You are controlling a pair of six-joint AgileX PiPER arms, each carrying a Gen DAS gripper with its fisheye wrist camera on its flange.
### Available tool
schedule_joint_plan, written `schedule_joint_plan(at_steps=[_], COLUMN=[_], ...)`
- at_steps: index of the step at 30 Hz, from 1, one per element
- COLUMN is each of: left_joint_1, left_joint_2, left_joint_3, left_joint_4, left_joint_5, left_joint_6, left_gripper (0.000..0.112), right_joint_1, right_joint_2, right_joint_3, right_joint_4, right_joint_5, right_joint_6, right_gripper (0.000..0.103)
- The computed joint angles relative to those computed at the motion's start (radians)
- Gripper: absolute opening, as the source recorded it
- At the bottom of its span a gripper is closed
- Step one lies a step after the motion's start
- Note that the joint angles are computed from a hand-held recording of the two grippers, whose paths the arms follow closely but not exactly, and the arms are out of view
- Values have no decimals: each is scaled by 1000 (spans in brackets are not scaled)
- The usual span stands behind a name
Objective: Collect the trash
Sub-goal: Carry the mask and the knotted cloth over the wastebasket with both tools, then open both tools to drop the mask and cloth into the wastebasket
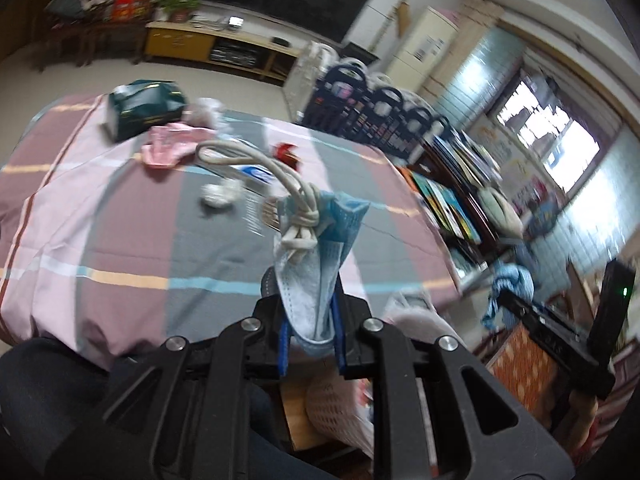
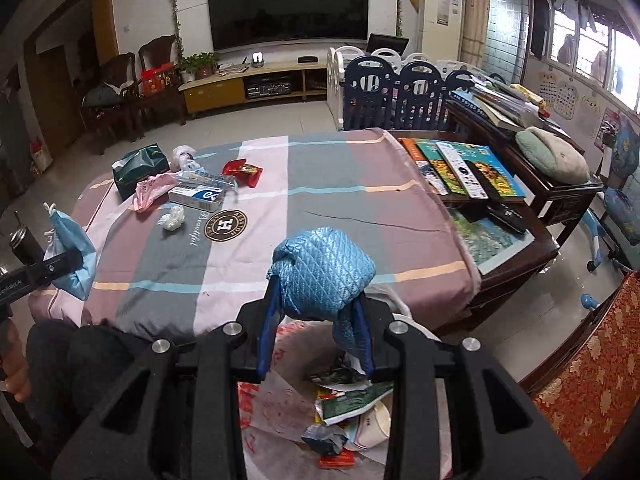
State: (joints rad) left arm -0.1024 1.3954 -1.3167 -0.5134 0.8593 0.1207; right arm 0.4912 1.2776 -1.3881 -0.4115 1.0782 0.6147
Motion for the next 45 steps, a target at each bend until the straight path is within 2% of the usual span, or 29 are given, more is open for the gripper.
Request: schedule_joint_plan(at_steps=[3,6,8,9,13,14,17,18,20,24,28,34,38,42,45], left_joint_1=[-207,-385,-486,-528,-656,-676,-694,-688,-686,-669,-646,-701,-706,-648,-535], left_joint_2=[-9,50,105,127,185,193,201,199,199,187,169,138,120,96,69], left_joint_3=[-8,-39,-79,-95,-148,-155,-161,-166,-166,-153,-135,-130,-119,-88,-55], left_joint_4=[121,152,173,203,344,374,388,380,378,377,400,634,716,787,802], left_joint_5=[0,26,48,54,74,78,79,85,73,65,56,52,53,64,50], left_joint_6=[-117,-174,-204,-228,-328,-354,-373,-365,-368,-381,-432,-607,-671,-735,-740], left_gripper=[18,18,18,18,19,25,42,58,74,76,76,79,85,85,85], right_joint_1=[-67,-136,-240,-329,-547,-580,-624,-624,-605,-650,-638,-575,-554,-493,-412], right_joint_2=[-114,-216,-285,-316,-369,-371,-374,-370,-367,-358,-365,-365,-370,-360,-303], right_joint_3=[68,135,179,200,253,258,277,280,288,288,274,257,255,265,264], right_joint_4=[47,80,183,281,483,515,574,576,557,629,636,588,576,536,486], right_joint_5=[11,22,18,10,15,20,27,33,34,46,43,23,2,-46,-78], right_joint_6=[-73,-150,-250,-344,-579,-618,-686,-692,-665,-691,-675,-600,-574,-498,-402], right_gripper=[34,34,34,34,34,34,34,34,38,43,55,72,81,85,85])
